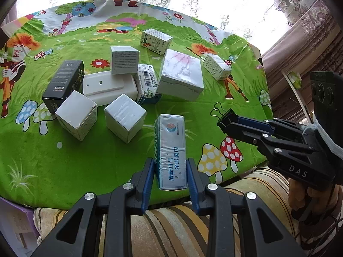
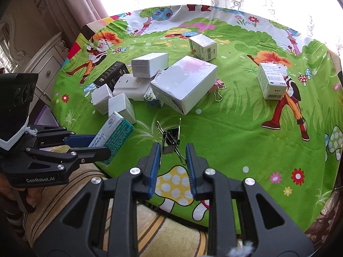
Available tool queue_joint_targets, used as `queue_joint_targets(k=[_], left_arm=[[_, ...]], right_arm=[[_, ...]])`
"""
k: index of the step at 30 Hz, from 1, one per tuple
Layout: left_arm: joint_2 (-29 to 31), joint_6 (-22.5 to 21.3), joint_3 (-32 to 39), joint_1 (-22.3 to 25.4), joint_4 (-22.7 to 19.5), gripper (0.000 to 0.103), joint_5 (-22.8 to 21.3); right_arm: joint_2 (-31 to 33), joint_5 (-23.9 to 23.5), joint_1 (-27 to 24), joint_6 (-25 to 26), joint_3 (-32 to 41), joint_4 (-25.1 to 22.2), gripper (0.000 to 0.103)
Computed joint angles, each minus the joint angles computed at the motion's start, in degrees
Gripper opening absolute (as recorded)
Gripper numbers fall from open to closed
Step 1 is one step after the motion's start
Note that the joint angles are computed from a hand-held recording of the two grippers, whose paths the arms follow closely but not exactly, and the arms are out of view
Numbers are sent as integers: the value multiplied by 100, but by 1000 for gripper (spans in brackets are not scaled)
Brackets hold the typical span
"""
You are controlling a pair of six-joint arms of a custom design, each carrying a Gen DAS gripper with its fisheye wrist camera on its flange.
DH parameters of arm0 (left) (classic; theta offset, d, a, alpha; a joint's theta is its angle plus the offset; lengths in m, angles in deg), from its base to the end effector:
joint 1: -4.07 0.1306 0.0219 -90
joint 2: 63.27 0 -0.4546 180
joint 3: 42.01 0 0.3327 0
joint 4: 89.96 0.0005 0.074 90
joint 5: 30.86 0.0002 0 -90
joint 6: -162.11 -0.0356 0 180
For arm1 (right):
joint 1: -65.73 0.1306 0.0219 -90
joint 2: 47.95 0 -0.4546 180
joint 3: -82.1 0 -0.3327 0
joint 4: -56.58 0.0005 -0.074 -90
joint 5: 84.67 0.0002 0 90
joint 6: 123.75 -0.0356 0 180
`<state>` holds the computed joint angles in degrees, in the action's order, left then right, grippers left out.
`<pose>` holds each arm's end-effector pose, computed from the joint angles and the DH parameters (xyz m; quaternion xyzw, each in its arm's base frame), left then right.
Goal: Organize rigid objects
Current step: 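Carry the box and binder clip to the purple box and release them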
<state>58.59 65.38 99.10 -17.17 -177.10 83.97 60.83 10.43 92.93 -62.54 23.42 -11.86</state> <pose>0.5684 -0.2375 0.5278 0.2716 0.9201 -0.2330 0.1591 0.4946 0.2501 0.5425 0.0263 0.9548 0.0999 0.2786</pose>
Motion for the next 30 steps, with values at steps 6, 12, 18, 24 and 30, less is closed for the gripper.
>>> queue_joint_targets(k=[6,12,18,24,30], left_arm=[[-265,84,-303,128,184,31,80],[-522,171,-550,353,349,31,130],[-764,252,-812,654,519,31,119],[-947,317,-1064,970,647,31,103],[-1049,408,-1208,1353,766,31,66]], right_arm=[[-13,-8,272,-190,135,32,28],[43,-52,517,-378,376,45,28],[249,-119,804,-281,799,-26,28],[524,-114,1018,-202,1287,-238,28],[886,-193,1190,-95,1942,-532,28]])
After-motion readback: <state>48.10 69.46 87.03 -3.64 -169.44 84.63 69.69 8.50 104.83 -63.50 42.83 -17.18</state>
